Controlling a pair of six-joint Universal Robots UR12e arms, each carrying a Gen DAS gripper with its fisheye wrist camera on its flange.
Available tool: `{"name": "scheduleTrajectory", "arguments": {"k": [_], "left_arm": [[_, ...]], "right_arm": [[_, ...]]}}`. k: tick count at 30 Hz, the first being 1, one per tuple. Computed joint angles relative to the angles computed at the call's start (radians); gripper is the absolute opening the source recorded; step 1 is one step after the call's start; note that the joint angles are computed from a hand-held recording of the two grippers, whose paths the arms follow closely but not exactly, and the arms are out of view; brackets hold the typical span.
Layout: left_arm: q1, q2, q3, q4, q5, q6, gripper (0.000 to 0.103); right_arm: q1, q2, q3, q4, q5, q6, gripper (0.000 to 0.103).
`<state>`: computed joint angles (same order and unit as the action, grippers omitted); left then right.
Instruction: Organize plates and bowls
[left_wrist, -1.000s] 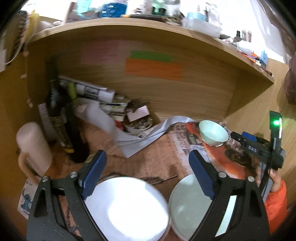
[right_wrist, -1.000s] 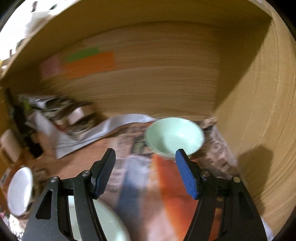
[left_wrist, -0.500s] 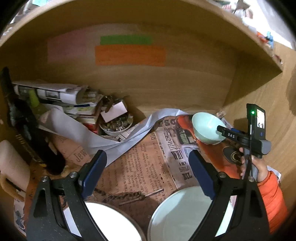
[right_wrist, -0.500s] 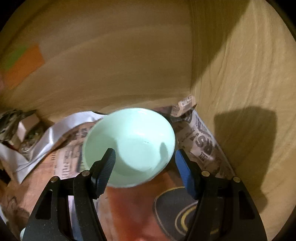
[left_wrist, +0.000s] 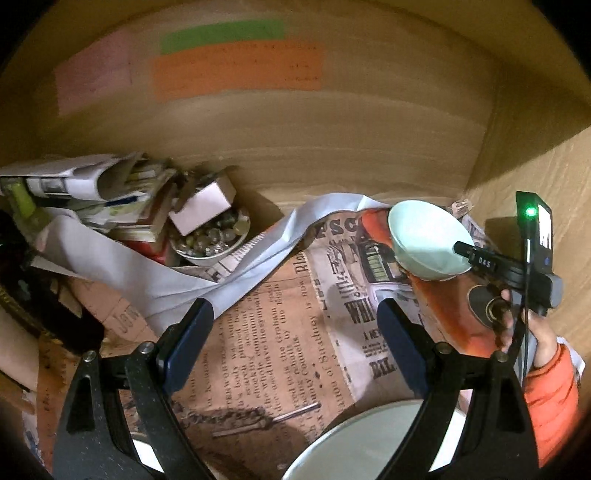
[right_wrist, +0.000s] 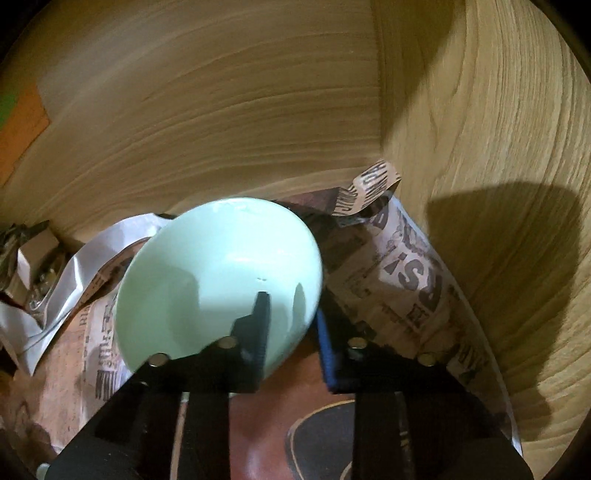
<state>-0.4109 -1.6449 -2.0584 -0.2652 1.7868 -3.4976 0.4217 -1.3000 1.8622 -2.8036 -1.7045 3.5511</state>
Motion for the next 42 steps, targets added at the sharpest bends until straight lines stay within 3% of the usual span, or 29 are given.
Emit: {"name": "scheduleTrajectory", "arguments": {"k": [4,8,14,19,22,24,28,30,35,39,42], "left_arm": [[0.013,-0.019,0.027,-0.041,-0.061,-0.018,0.091],[0.007,-0.042,0.052,-0.062,-0.064,-0.016,0.091],[-0.001,-0.086,0.099,-0.11,-0.031,0.001,0.091],[0.017,-0.11,0.123,-0.158,-0.048,-0.038,0.089],[0.031,-0.12,0.131,-0.193,-0.08,-0.053,0.079],[0.042,-0.126,0.139,-0.228,-0.117,-0.048,0.063],[0.053,-0.137,0.148,-0.268,-0.17,-0.044,0.043],[0.056,-0.144,0.152,-0.276,-0.187,-0.038,0.03],[0.054,-0.151,0.157,-0.27,-0.218,-0.014,0.009],[0.043,-0.154,0.164,-0.274,-0.188,0.004,0.009],[0.05,-0.147,0.16,-0.286,-0.204,-0.003,0.009]], "right_arm": [[0.007,-0.002,0.0,0.011,-0.006,-0.027,0.021],[0.014,0.016,-0.019,0.016,-0.005,-0.045,0.022],[0.025,0.024,-0.02,-0.013,0.059,-0.127,0.019],[0.036,0.016,-0.015,-0.014,0.145,-0.212,0.019],[0.039,0.012,-0.014,-0.004,0.208,-0.253,0.019],[0.042,0.01,-0.013,0.003,0.24,-0.267,0.019],[0.039,0.011,-0.011,0.017,0.263,-0.275,0.019],[0.031,0.011,-0.011,0.027,0.29,-0.258,0.02],[0.026,0.02,-0.017,0.032,0.312,-0.225,0.021],[0.03,0.018,-0.014,0.028,0.308,-0.221,0.021],[0.028,0.013,-0.011,0.025,0.317,-0.207,0.02]]}}
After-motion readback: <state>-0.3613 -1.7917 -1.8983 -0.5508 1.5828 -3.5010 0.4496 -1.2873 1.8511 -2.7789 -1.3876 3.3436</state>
